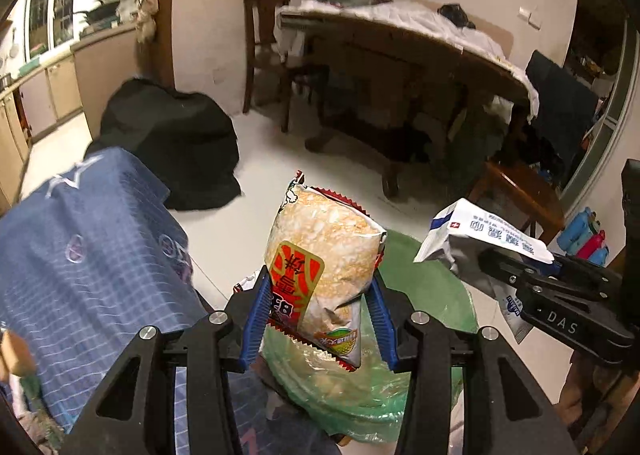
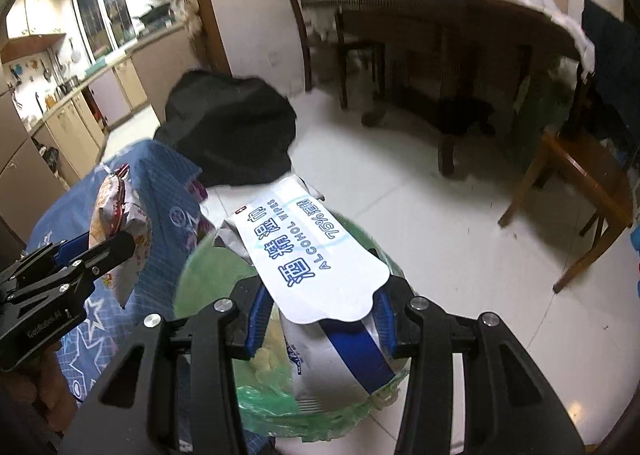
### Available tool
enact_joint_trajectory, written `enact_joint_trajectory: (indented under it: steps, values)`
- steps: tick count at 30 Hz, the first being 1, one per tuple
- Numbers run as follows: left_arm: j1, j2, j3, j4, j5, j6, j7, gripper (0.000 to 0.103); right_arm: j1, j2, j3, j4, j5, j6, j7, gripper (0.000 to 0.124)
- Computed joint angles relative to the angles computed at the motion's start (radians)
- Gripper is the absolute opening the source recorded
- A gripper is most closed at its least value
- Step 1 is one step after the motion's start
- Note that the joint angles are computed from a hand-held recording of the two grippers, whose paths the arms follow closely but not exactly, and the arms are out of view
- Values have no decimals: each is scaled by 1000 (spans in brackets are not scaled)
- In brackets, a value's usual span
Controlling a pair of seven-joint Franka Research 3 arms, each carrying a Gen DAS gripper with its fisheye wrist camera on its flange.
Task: Collect trash
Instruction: 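Carry both items over the green bin and open both tools to drop them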
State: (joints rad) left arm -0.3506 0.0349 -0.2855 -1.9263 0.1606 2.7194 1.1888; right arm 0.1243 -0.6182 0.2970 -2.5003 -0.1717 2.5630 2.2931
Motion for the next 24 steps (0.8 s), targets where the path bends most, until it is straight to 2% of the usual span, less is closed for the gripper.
enact_joint_trajectory:
  steps: [3,12,22,24]
  values:
    - [5,24,2,-5,-25,-4,33,47,14,39,-23,18,19,-27,-27,42]
    - [-7,174,0,124,10,-96,8,47,30,97,-84,24,56,-48,-92,43]
    - [-4,199,0,113,20,-70,-8,48,30,129,-98,34,83,-40,-126,44]
    - [-3,200,-2,113,20,-67,-5,54,27,130,-96,33,81,-32,-122,48]
